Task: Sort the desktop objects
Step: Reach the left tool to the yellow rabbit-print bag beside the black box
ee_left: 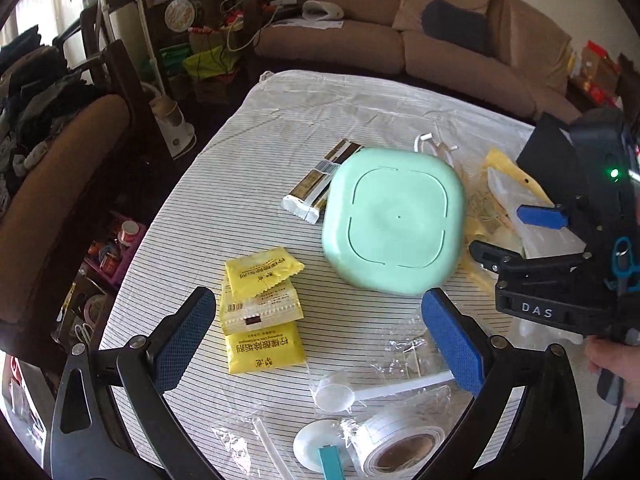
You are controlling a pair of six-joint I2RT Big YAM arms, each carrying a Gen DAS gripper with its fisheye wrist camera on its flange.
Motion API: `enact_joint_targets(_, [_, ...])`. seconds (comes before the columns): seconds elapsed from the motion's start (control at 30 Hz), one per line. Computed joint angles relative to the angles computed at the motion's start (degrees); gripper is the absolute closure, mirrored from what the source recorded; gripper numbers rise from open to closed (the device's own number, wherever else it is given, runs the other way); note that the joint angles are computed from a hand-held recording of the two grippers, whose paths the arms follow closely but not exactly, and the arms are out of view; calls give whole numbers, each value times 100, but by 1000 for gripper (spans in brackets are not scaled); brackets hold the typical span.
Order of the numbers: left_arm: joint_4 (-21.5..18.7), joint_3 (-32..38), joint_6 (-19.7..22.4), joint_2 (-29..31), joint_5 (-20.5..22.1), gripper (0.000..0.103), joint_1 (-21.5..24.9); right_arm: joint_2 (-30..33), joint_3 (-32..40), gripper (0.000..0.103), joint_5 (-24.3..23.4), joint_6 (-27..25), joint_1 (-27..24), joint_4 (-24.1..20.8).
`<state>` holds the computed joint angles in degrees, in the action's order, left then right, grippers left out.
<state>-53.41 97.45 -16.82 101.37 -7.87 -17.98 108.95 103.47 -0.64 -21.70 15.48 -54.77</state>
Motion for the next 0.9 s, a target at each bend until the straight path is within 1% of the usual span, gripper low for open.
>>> enact_joint_targets(0.03, [-3,-5,-37,-4,87,0,42,64,18,37,133,-4,21,2])
enact_joint_targets(0.1, [-1,-6,-44,-1,245,0,102,117,-16,53,375,-62,32,88])
enact_joint_targets(0.17, [-34,21,16,16,232,0,112,78,-137,56,497,-191,38,266])
enact_joint_targets(0.23, [-57,46,73,31,277,0,106,27,-172,65,415,-208,9,264])
enact_joint_targets(0.3, [-39,39,93,22,496,0,105,-41,-159,81,111,-44,-76,168])
enact_joint_targets(0.37, [-20,37,68,21,770,0,88,-120,-150,87,-251,253,-188,119])
enact_joint_targets(0.4, [-4,28,62,18,907,0,70,-192,-185,88,-422,418,-267,154])
enact_joint_targets(0.43, [-4,26,57,20,993,0,38,-266,-241,88,-464,517,-319,232])
enact_joint_targets(0.5, [-11,47,39,39,1132,0,-50,-502,-474,88,-340,643,-404,580])
enact_joint_targets(0.53, [3,65,13,55,1272,0,-87,-586,-540,88,-282,711,-439,671])
enact_joint_targets(0.6, [111,71,-122,87,1668,0,-146,-673,-540,88,-332,865,-554,665])
enact_joint_targets(0.67, [271,108,-286,163,2045,0,-200,-710,-495,88,-556,985,-685,551])
enact_joint_targets(0.7, [356,153,-353,221,2160,0,-232,-756,-522,88,-619,1025,-727,525])
enact_joint_targets(0.77, [547,268,-481,355,2301,0,-278,-861,-639,88,-666,994,-781,512])
enact_joint_targets(0.9, [735,618,-923,637,2351,0,-282,-1083,-971,88,-852,984,-887,541])
